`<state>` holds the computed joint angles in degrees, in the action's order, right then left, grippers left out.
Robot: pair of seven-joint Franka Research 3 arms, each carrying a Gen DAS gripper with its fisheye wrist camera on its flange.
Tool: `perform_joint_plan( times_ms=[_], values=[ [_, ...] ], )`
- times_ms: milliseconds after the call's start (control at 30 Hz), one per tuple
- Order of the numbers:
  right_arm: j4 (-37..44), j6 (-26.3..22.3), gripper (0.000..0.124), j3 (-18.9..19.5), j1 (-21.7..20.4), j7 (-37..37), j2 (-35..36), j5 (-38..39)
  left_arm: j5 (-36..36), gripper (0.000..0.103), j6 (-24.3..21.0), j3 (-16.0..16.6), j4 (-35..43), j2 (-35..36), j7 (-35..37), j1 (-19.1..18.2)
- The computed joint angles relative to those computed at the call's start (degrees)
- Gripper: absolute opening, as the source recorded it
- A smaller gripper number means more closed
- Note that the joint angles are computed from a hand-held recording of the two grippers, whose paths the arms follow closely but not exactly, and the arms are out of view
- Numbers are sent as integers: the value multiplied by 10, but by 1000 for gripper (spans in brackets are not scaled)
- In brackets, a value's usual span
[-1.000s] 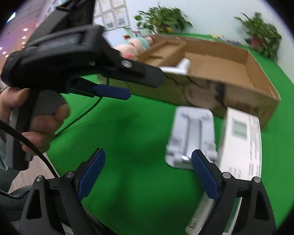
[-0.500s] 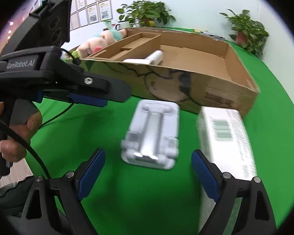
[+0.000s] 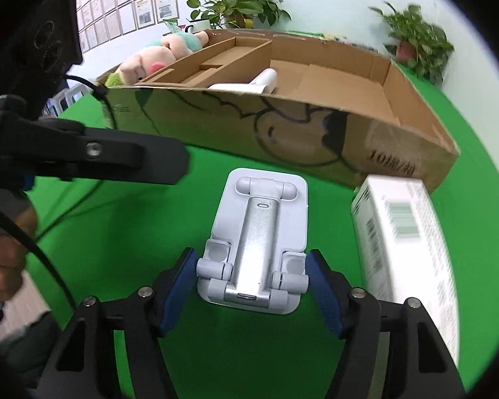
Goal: Organize objects
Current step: 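Move the right gripper to the white phone stand and close on it, then lift the phone stand with the right gripper and carry it over the box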
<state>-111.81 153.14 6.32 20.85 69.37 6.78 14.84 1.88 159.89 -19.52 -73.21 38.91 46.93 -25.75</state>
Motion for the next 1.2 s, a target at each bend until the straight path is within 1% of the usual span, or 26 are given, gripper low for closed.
perform_joint_plan(
  times_ms=[67, 100, 133, 167, 233, 333, 367, 400, 467, 567, 667, 733, 900, 933, 1000, 1067, 1167, 1200],
  values=[
    [-18, -15, 66, 11, -7, -37, -21, 69, -21, 83, 14, -30, -14, 2, 24, 19],
    [-25, -19, 73, 13, -8, -53, -29, 95, -30, 83, 19, -40, -22, 0, 33, 26],
    [-31, -22, 84, 15, -7, -73, -37, 123, -41, 83, 22, -50, -27, 0, 41, 33],
    [-41, -16, 85, 17, -5, -93, -44, 144, -52, 83, 23, -61, -29, 4, 50, 39],
    [-56, 10, 85, 17, 4, -102, -51, 131, -72, 83, 23, -80, -26, 12, 69, 49],
    [-63, 31, 85, 15, 14, -78, -47, 79, -89, 83, 27, -89, -13, 24, 90, 50],
    [-63, 35, 85, 14, 15, -67, -44, 65, -95, 82, 27, -92, -7, 30, 95, 51],
    [-63, 39, 85, 12, 16, -56, -42, 54, -98, 79, 27, -91, -3, 33, 98, 50],
    [-63, 54, 85, 11, 18, -46, -37, 43, -99, 73, 18, -80, 8, 37, 93, 41],
    [-56, 52, 84, 11, 17, -42, -30, 40, -100, 72, 13, -73, 16, 40, 93, 34],
    [-57, 50, 82, 9, 17, -29, -30, 22, -101, 71, 10, -69, 25, 44, 90, 28],
    [-56, 55, 73, 4, 22, 9, -27, -24, -102, 70, 9, -66, 26, 45, 87, 26],
    [-58, 61, 72, 5, 21, 22, -26, -36, -93, 64, -1, -49, 27, 40, 69, 17],
    [-58, 61, 72, 6, 21, 23, -26, -36, -93, 63, 1, -49, 22, 38, 68, 19],
    [-56, 57, 72, 7, 19, 21, -25, -27, -91, 59, -2, -46, 19, 34, 61, 19],
    [-53, 47, 72, 9, 16, 12, -26, -2, -87, 52, -4, -42, 18, 33, 56, 18],
    [-40, 16, 72, 13, 3, -32, -26, 86, -79, 46, -15, -37, 25, 35, 54, 15],
    [-35, 6, 72, 14, 0, -43, -25, 111, -74, 45, -21, -33, 28, 34, 52, 12]
  ],
)
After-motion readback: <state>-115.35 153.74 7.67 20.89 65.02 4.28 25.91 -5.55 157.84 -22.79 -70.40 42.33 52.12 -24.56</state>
